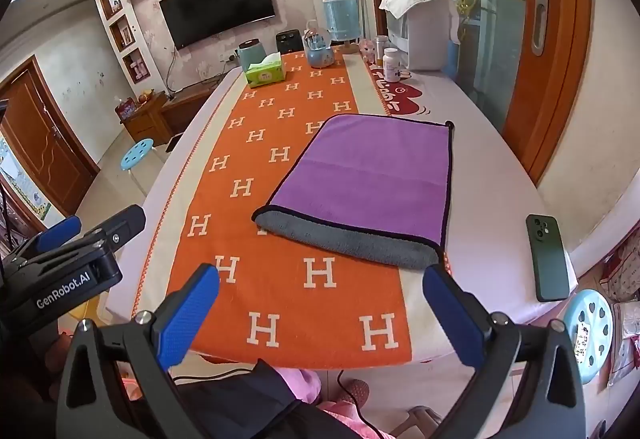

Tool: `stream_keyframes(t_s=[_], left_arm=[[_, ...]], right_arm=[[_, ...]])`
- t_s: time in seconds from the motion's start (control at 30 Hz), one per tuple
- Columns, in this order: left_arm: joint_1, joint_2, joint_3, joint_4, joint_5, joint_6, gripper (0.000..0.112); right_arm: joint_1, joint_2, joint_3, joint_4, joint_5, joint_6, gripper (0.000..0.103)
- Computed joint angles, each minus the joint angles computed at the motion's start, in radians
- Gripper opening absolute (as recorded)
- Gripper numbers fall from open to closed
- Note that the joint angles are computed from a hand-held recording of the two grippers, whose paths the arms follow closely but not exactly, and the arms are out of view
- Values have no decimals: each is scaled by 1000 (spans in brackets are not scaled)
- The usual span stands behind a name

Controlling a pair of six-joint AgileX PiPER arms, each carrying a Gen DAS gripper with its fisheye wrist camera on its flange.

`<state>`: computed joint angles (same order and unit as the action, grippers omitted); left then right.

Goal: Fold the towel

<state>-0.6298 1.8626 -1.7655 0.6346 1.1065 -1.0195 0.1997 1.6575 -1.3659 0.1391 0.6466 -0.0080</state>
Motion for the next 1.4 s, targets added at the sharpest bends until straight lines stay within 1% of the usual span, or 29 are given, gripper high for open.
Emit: stream_keyframes(t_s=[0.2,0.37,0.43,0.9,1.1,1.4], left_arm=[[1,4,-11,-10,16,12,102],[3,2,-5,-3,9,8,102],[-4,1,-19,4,23,8,102],[-17,-11,-7,23,18,-9,102],[-15,-11,-11,23,18,-4,102],[-22,-38,11,42,8,-16,102]], right_arm=[[3,1,0,-7,1,6,102],[3,2,0,-6,2,6,102],[2,1,1,-4,2,5,102],[-3,-3,2,5,8,-5,102],[-20,-6,3,30,8,-38,102],[3,-30,27,9,-4,-7,102]])
